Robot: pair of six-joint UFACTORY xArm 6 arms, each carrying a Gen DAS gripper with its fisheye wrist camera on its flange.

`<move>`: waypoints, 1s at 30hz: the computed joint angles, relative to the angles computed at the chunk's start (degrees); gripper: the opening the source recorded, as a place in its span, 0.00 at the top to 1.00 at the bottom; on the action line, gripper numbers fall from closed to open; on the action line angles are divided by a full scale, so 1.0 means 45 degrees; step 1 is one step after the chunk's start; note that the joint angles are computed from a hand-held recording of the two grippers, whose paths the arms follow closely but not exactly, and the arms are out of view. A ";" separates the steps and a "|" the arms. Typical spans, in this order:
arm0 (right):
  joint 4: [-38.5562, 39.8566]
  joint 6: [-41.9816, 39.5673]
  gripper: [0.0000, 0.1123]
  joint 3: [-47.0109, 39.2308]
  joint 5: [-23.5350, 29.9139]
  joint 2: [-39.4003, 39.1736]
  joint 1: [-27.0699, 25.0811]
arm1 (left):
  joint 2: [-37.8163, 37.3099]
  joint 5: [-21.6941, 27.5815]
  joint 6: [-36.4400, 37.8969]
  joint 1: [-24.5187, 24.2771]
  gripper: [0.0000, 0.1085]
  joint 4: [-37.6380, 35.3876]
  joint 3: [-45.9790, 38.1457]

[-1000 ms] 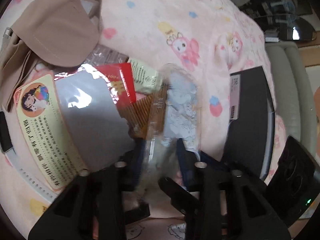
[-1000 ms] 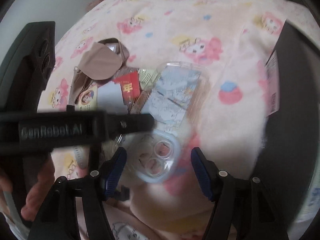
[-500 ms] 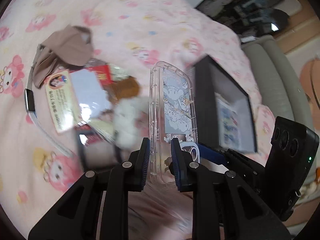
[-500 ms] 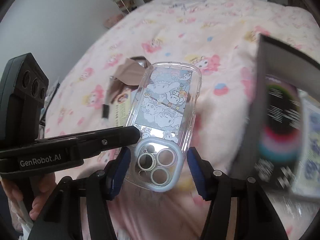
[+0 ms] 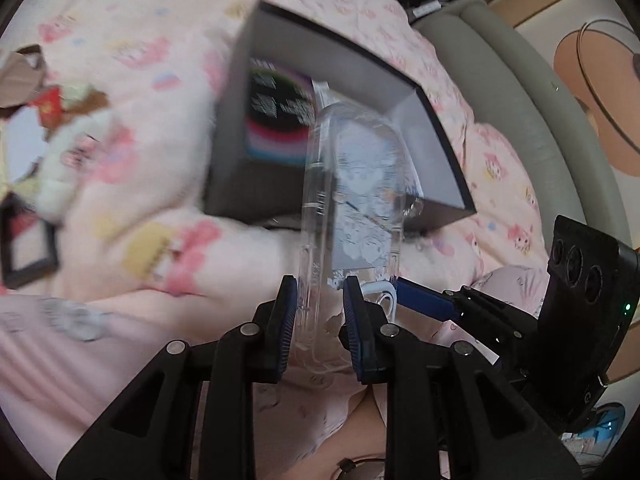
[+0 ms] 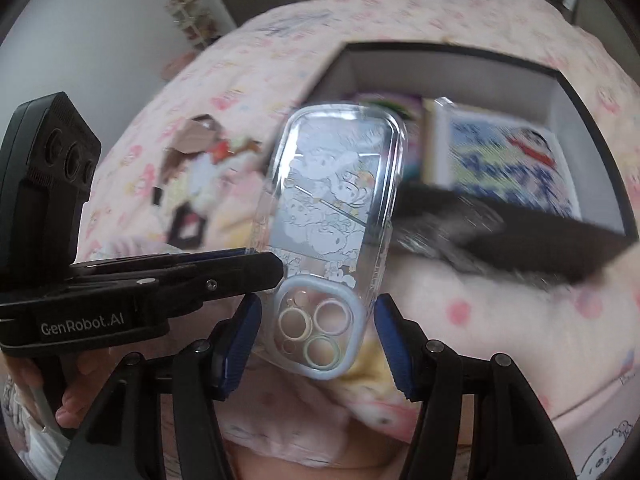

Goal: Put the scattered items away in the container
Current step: 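Carry the clear phone case toward the black box with the left gripper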

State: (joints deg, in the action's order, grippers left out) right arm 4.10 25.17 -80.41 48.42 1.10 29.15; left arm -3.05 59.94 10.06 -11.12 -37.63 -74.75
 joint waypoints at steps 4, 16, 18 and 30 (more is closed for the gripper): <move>0.0974 -0.0421 0.51 0.0934 -0.0444 -0.0333 -0.0363 | 0.0397 0.0001 0.0202 -0.0225 0.73 -0.0104 -0.0190; 0.0779 -0.0258 0.65 0.1486 -0.1765 -0.0563 -0.0616 | 0.0057 -0.1554 0.1645 -0.0174 0.74 -0.1095 0.0702; 0.0950 -0.0405 0.66 0.1510 -0.1867 -0.0502 -0.0652 | 0.0119 -0.1548 0.1681 -0.0125 0.74 -0.1367 0.0724; 0.1942 -0.1024 0.69 0.1793 -0.2141 -0.0672 -0.0787 | 0.0014 -0.1344 0.1448 -0.0121 0.77 -0.1533 0.0646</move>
